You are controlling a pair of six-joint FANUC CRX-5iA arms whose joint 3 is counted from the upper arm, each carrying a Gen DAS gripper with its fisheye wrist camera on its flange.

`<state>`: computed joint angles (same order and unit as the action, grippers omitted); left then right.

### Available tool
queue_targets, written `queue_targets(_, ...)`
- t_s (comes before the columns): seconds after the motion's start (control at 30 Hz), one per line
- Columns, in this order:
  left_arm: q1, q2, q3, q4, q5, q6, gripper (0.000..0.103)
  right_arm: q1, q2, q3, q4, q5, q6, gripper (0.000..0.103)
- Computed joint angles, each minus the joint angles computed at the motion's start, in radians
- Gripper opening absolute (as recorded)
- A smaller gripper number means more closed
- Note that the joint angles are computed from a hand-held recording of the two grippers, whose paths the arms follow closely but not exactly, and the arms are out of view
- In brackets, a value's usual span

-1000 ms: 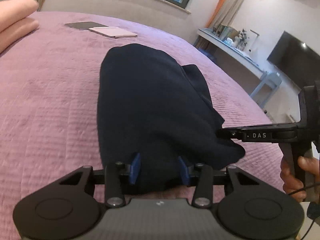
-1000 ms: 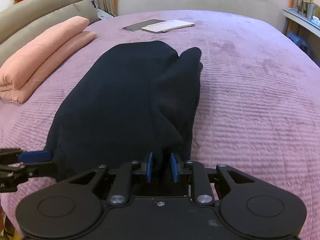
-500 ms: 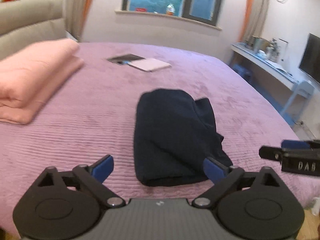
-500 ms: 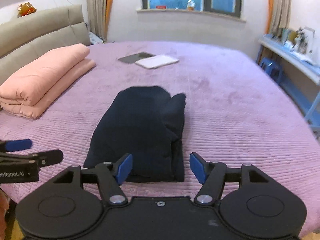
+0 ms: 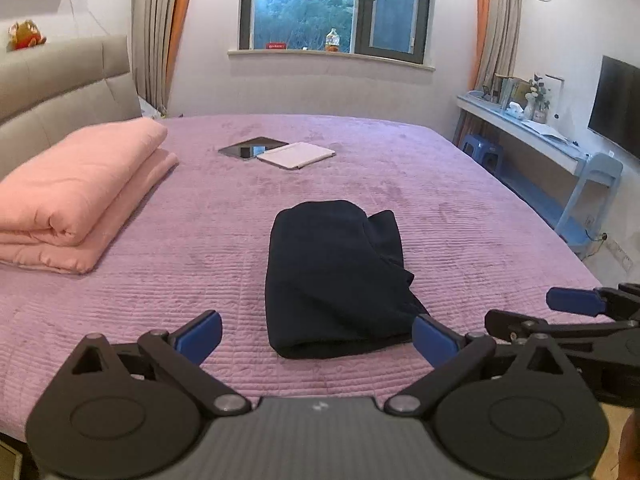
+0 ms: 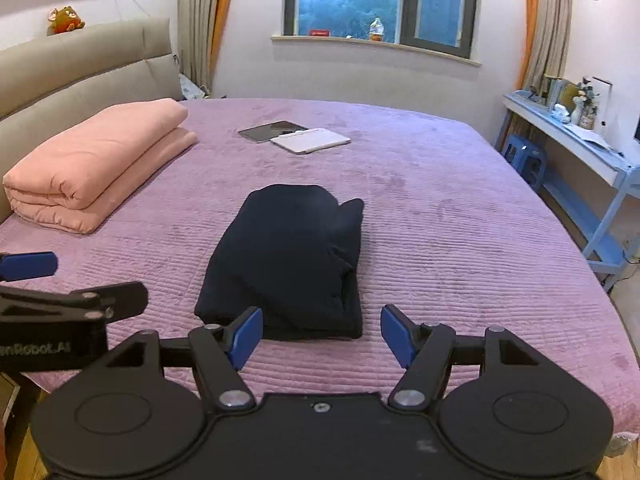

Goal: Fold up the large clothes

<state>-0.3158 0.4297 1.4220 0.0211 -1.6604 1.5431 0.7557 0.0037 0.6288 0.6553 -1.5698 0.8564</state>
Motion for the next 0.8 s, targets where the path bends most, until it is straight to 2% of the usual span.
queue_targets(0.1, -0.022, -0.021, -0.013, -0.036, 0.000, -0.012, 0.103, 0.008, -0.017, -0.018, 0.007, -0.012, -0.024, 0.078)
queue_targets(0.8, -0.024, -0.038, -0.014, -0.066, -0.027, -0.014, 0.103, 0.024, -0.048, -0.052, 0.003, -0.042, -0.085, 0.078)
